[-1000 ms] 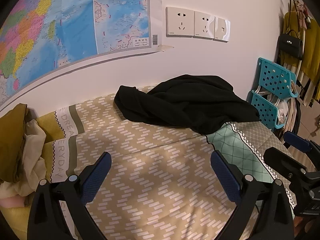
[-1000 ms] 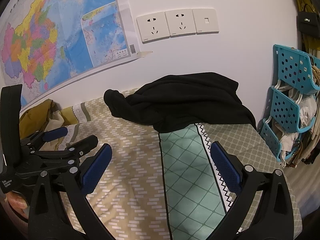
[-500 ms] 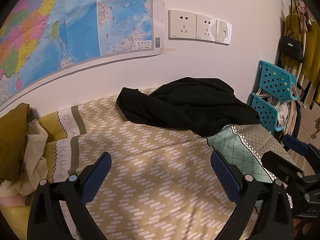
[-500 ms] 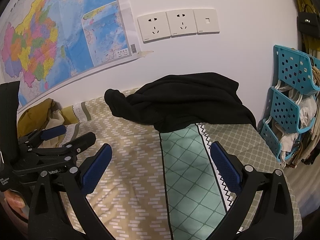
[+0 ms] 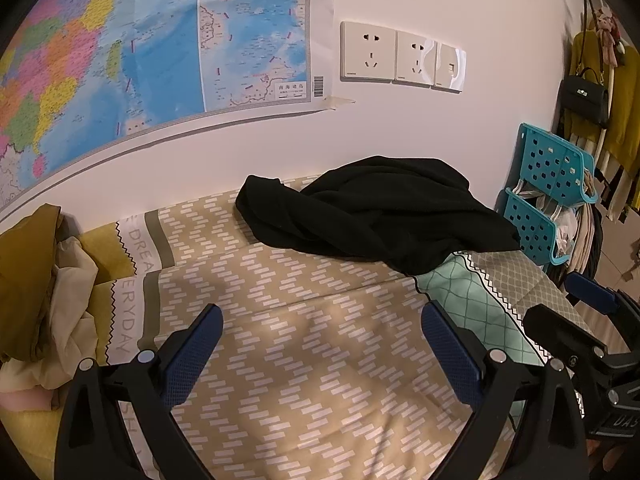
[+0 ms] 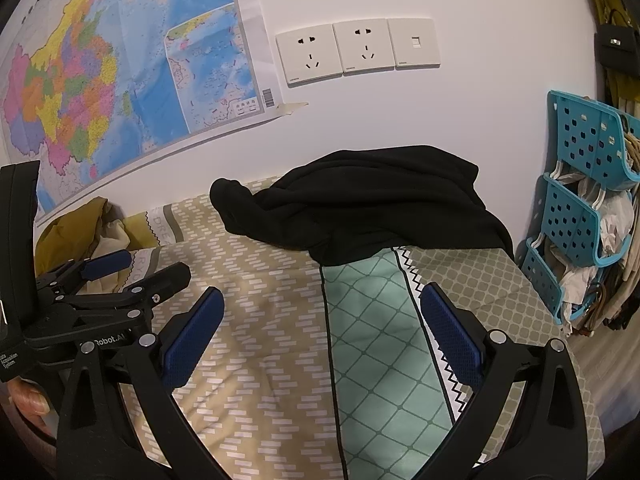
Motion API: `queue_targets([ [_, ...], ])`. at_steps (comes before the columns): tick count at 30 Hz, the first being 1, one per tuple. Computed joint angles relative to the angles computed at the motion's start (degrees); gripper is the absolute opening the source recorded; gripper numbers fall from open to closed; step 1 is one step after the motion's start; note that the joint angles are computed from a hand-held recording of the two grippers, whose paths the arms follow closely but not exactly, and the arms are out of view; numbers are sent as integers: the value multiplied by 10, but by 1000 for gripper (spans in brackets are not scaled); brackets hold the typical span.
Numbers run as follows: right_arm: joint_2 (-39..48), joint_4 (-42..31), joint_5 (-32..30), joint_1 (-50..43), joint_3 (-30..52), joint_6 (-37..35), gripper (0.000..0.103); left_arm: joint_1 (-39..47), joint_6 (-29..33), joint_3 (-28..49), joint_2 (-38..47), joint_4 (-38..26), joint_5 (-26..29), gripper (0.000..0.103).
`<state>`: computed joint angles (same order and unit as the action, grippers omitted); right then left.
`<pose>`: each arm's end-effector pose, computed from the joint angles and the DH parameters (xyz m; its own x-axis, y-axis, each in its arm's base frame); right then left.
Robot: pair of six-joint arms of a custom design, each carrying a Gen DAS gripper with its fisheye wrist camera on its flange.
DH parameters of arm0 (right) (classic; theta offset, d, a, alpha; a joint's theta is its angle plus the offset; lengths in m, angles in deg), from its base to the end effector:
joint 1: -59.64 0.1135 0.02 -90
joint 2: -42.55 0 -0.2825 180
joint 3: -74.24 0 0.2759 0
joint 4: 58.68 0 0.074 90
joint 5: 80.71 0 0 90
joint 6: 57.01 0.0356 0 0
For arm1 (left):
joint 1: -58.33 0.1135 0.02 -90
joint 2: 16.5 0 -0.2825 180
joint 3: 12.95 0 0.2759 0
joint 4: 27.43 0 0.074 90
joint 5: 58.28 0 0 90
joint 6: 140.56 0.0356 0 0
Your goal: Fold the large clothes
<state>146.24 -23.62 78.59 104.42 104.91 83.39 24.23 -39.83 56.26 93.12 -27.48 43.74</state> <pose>0.1908 0.1424 0.0708 -0.0668 0.3174 -0.9459 0.5114 0.8249 0.2407 0.3335 -0.2347 0.1301 -0.4014 0.4917 -0.7727 0.7677 0.6407 0.0089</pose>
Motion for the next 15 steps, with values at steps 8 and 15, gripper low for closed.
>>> queue_targets([
  [8, 2, 1, -1, 0, 2, -2, 97, 4, 2, -3, 1, 4, 2, 96],
  [15, 1, 8, -4, 0, 2, -10, 97, 5, 3, -3, 1, 3, 3, 96],
])
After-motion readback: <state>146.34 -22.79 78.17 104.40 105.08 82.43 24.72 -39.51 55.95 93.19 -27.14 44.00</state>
